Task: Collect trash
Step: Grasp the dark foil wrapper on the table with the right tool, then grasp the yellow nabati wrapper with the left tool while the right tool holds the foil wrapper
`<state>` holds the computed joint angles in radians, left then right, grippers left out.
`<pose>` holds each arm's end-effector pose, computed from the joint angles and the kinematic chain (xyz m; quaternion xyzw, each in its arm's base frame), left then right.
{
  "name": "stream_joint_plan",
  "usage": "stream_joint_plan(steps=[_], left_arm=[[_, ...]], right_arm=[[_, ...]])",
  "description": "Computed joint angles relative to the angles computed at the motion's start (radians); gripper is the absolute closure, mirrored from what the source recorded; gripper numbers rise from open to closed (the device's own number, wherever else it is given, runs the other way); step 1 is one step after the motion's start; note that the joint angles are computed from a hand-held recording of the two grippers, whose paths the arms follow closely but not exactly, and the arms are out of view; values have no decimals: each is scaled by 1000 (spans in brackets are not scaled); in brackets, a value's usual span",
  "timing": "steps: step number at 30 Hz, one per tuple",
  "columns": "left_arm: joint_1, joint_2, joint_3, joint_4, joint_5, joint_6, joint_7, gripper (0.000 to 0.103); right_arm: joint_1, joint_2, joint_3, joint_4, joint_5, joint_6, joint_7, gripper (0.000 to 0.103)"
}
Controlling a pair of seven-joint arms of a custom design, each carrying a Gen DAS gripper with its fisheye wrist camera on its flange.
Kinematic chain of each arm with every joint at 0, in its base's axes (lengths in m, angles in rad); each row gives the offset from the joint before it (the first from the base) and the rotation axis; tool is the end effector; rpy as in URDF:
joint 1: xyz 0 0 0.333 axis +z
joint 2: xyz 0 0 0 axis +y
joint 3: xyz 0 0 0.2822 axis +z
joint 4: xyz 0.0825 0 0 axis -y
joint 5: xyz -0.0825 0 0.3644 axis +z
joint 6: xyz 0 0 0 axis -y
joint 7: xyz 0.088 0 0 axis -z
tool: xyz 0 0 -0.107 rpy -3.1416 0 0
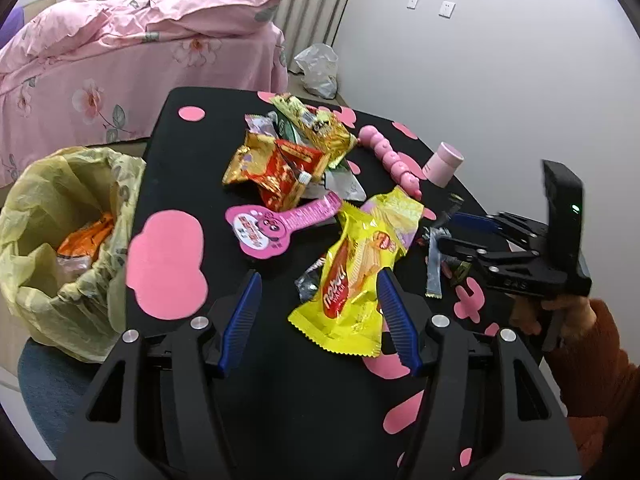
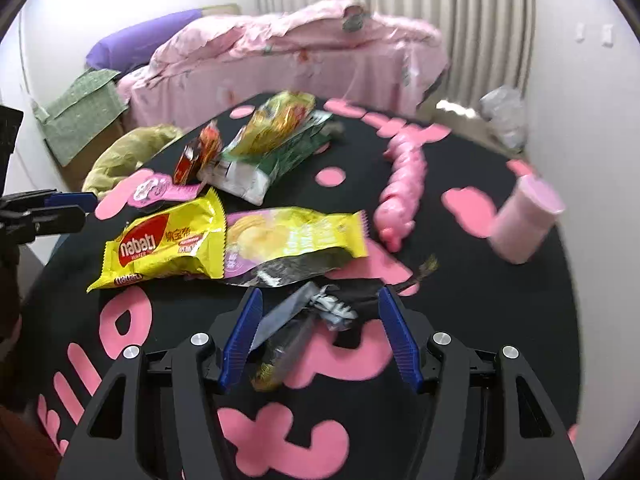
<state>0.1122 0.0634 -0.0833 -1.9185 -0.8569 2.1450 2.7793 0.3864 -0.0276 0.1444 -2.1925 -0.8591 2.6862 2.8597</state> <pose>0.5779 -0.0143 0.4617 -0.3690 0.8501 -0.3756 0.0115 0.4587 0.2977 0.4233 -0.6361 0.6821 -0.2440 0.2659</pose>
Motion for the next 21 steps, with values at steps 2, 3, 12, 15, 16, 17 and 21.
stream_joint_plan(steps=[2, 3, 12, 15, 16, 17, 21], left_arm=[[-1, 1, -1, -3, 6, 2, 1, 46], [-1, 1, -2, -4, 7, 2, 2, 46], [-8, 15, -17, 13, 19, -55, 61, 46], [-38, 9, -36, -1, 49, -8, 125, 46], [-53, 14, -45, 1, 66, 25, 146, 46], [-62, 18, -49, 2, 74, 49, 151, 46], [-93, 103, -63, 106, 195, 34, 48, 45]], right_arm=[[2, 29, -3, 16, 42, -1, -38, 61], [6, 35, -4, 18, 43, -1, -37, 64], [22, -72, 30, -48, -75, -92, 145, 74], [11, -119, 54, -77, -108, -113, 222, 74], [6, -131, 60, -87, -114, -109, 245, 74], [1, -140, 67, -94, -119, -109, 262, 74], [-6, -150, 87, -97, -121, -131, 281, 74]])
